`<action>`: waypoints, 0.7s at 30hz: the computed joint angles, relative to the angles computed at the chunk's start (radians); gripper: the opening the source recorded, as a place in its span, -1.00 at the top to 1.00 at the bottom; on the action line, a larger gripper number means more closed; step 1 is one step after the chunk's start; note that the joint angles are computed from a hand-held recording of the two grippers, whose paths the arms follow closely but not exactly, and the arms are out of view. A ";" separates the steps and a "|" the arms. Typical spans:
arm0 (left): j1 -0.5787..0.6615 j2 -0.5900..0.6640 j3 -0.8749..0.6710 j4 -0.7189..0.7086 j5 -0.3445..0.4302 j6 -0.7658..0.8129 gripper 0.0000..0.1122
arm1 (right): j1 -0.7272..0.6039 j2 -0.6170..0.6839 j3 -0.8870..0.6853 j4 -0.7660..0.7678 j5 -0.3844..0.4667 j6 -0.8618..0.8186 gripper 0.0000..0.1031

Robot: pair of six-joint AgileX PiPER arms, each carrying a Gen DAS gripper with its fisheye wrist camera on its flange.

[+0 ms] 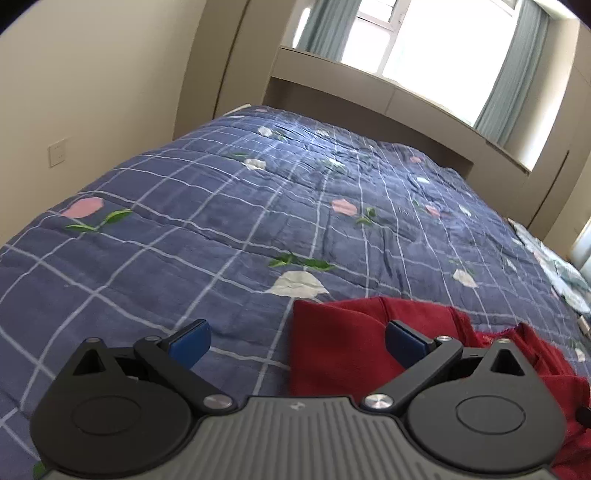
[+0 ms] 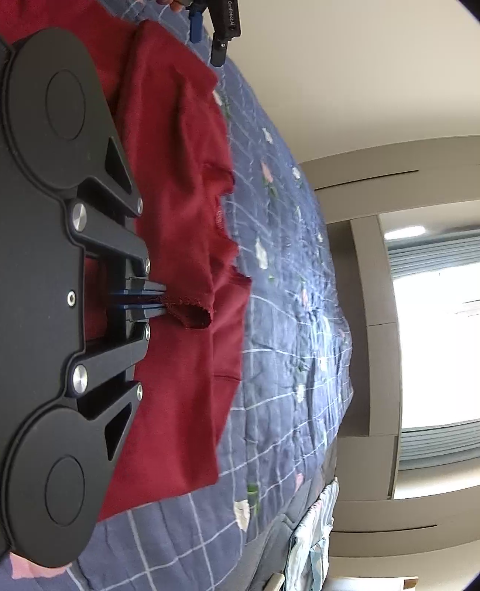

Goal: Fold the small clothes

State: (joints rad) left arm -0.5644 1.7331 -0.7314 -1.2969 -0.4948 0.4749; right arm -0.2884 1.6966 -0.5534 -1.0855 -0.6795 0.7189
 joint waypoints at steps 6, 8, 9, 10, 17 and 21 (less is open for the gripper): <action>-0.016 0.092 -0.082 -0.173 -0.055 0.179 -0.79 | 0.006 0.019 0.012 0.060 -0.010 -0.048 0.85; -0.017 0.133 -0.125 -0.305 -0.084 0.308 -0.72 | 0.001 0.025 0.010 0.057 -0.015 -0.050 0.85; -0.014 0.147 -0.134 -0.330 -0.094 0.339 -0.72 | 0.001 0.026 0.012 0.062 -0.016 -0.056 0.85; -0.018 0.156 -0.132 -0.316 -0.109 0.331 -0.74 | 0.002 0.027 0.013 0.067 -0.017 -0.062 0.85; -0.051 0.106 -0.067 -0.231 -0.143 0.236 -0.78 | -0.012 0.042 0.003 0.039 -0.031 -0.030 0.75; -0.161 -0.004 0.064 -0.185 -0.243 0.139 -0.83 | -0.010 0.040 0.011 0.052 -0.036 -0.056 0.10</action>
State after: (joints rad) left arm -0.7251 1.7291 -0.6674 -1.4816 -0.7373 0.6142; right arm -0.2988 1.7362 -0.5426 -1.0332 -0.7156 0.6631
